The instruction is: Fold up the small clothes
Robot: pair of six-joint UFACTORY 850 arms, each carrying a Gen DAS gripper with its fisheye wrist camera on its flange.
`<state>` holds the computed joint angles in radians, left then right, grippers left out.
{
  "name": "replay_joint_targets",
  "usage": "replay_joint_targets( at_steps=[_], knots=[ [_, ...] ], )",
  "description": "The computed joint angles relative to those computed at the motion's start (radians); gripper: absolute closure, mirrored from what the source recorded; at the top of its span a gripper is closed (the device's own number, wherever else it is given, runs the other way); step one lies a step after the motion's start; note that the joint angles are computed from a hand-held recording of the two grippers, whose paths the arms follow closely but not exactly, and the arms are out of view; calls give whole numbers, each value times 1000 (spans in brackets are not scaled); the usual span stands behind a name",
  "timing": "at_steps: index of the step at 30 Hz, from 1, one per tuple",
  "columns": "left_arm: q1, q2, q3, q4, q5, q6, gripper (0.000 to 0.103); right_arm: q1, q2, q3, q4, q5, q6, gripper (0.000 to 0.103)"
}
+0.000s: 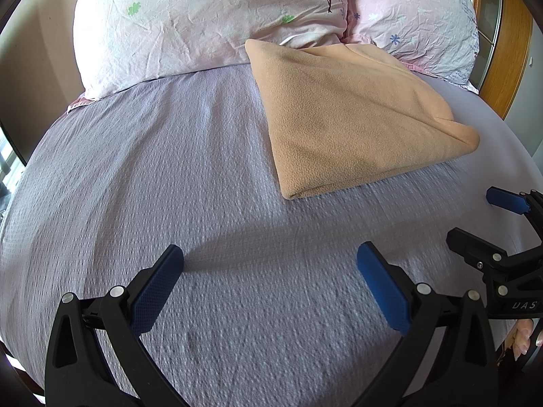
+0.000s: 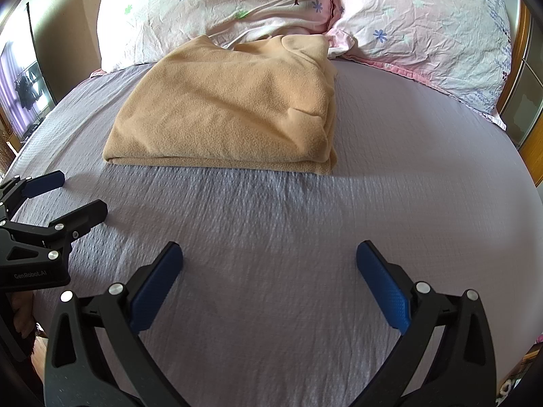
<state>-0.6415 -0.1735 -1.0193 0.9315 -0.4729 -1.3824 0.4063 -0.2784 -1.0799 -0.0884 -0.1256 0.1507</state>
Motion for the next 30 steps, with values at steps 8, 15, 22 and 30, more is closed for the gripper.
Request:
replay_joint_targets(
  at_steps=[8, 15, 22, 30],
  knots=[
    [1, 0, 0, -1, 1, 2, 1, 0, 0, 0, 7, -1, -8, 2],
    [1, -2, -6, -30, -3, 32, 1, 0, 0, 0, 7, -1, -8, 2],
    [7, -5, -12, -70, -3, 73, 1, -1, 0, -1, 16, -1, -19, 2],
    [7, -5, -12, -69, -3, 72, 1, -1, 0, -1, 19, -1, -22, 2]
  ],
)
